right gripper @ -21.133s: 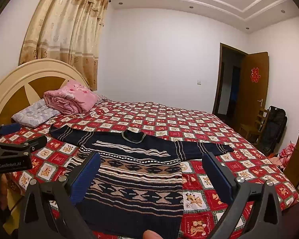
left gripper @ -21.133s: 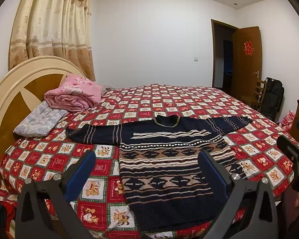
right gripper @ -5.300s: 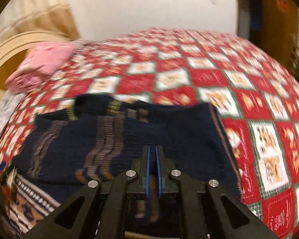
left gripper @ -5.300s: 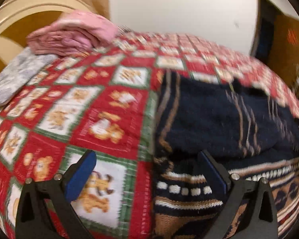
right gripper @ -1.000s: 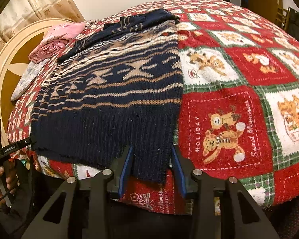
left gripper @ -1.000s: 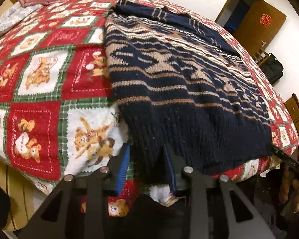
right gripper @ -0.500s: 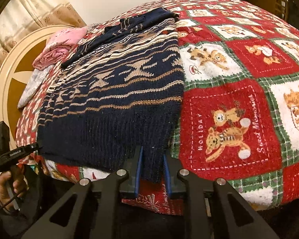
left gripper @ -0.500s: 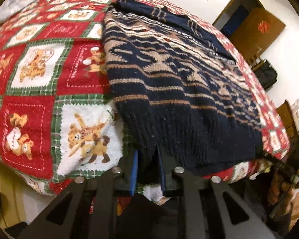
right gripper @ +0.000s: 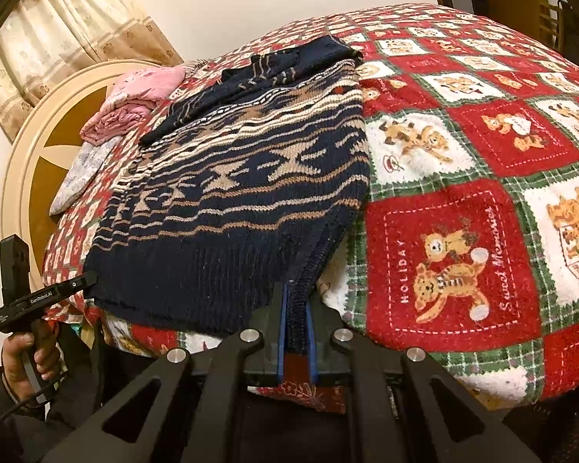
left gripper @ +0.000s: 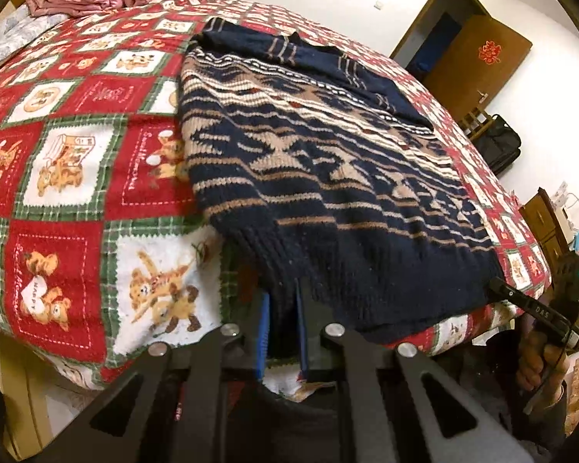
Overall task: Fold small clothes
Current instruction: 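Grasp the sweater hem with both tools side by side, then lift the hem with both tools and fold it up toward the collar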
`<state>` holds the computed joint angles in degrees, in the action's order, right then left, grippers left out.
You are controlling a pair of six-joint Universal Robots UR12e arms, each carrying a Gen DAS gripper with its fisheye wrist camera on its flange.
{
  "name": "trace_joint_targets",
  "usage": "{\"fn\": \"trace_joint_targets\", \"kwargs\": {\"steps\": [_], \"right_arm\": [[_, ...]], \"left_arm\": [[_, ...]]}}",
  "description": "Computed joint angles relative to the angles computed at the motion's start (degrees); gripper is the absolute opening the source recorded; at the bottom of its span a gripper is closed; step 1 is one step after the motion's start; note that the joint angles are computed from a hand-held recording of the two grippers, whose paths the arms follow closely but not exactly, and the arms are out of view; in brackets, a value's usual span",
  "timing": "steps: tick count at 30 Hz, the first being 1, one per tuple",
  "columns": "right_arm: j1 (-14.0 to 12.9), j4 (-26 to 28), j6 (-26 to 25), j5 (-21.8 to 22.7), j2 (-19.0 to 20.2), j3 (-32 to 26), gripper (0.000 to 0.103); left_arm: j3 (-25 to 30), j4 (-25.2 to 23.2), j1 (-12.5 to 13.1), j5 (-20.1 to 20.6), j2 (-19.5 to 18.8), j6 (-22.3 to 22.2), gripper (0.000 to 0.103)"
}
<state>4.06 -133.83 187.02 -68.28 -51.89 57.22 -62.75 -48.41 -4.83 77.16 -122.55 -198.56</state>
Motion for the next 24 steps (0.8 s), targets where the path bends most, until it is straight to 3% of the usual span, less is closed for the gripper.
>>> {"fn": "trace_joint_targets", "kwargs": {"steps": [5, 9, 16, 24], "right_arm": [[-0.8, -3.8, 1.2, 2.2, -0.9, 1.2, 0.008], [-1.3, -2.8, 2.9, 4.3, -0.6, 1.0, 0.008], [-1.8, -6.9, 4.4, 8.1, -0.9, 1.6, 0.008], [-2.1, -8.8, 5.6, 7.6, 0.0, -0.3, 0.008]], "left_arm": [[-0.6, 0.4, 0.8, -2.2, 0.3, -2.3, 0.013], [-0.9, 2.6, 0.7, -1.4, 0.6, -1.7, 0.012], [-0.1, 3.8, -0.3, 3.8, 0.3, 2.1, 0.012], [1.8, 6.1, -0.6, 6.6, -0.2, 4.7, 0.012]]}}
